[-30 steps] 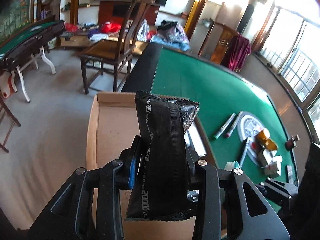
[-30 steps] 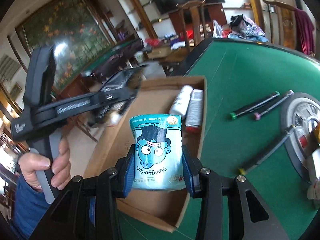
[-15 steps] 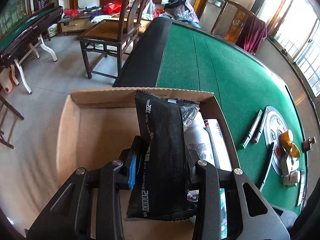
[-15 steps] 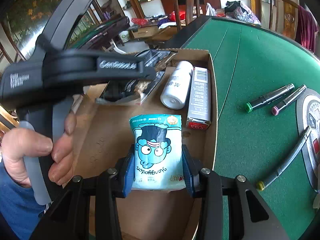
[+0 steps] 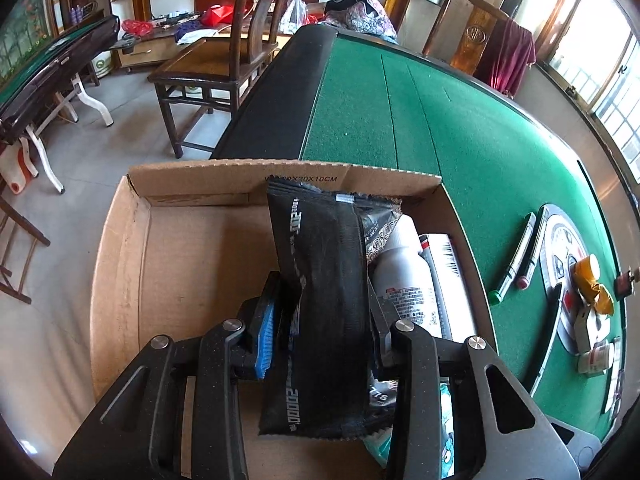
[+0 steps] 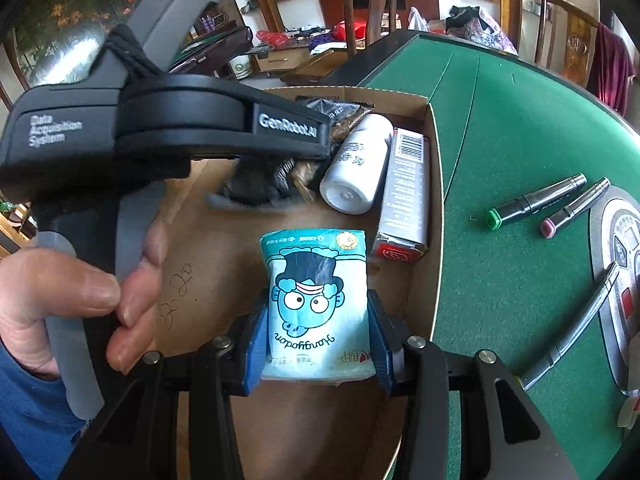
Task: Organize objects
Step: 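Carry the black pouch with the left tool while the right tool carries the tissue pack into the box, then open both tools and withdraw them from the box toward the table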
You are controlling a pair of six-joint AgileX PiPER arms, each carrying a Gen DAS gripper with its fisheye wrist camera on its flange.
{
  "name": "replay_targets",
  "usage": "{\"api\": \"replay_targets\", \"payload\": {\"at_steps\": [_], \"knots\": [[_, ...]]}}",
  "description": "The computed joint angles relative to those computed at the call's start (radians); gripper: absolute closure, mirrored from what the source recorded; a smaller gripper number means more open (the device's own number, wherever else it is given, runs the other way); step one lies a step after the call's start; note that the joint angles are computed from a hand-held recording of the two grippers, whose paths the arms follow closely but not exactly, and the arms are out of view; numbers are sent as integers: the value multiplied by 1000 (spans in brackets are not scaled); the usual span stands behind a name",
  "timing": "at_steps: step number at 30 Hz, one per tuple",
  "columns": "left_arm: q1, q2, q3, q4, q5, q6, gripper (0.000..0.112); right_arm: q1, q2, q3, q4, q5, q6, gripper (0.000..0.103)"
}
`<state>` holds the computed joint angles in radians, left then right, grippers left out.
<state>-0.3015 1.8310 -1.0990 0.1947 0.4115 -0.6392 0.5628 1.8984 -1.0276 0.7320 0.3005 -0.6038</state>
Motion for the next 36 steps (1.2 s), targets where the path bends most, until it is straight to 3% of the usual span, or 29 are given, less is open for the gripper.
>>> {"api": "replay_targets", "payload": {"at_steps": [5, 10, 16, 22, 25, 29, 34, 36], "knots": [[19, -9, 8, -43, -6, 24, 77, -22, -28, 21, 42, 29, -55, 54], [42, -68, 50, -70, -32, 21, 76, -64, -88, 72, 191, 32, -225, 50], [44, -121, 72, -86, -20, 11, 75, -117, -120, 65, 297, 108, -350, 47], [-15, -204, 112, -5, -10, -82, 75, -250, -254, 224, 554, 249, -649, 47], [-92, -255, 121, 93, 4, -173, 75, -366, -323, 310, 593, 330, -746, 47], [-213, -280, 100, 138, 28, -201, 75, -630, -388, 387, 589, 490, -901, 47], [-380, -173, -14, 147, 111, -136, 75, -989, -382, 380, 548, 661, -1019, 47], [-436, -95, -92, 151, 162, -105, 75, -1079, -352, 355, 549, 685, -1038, 47]]}}
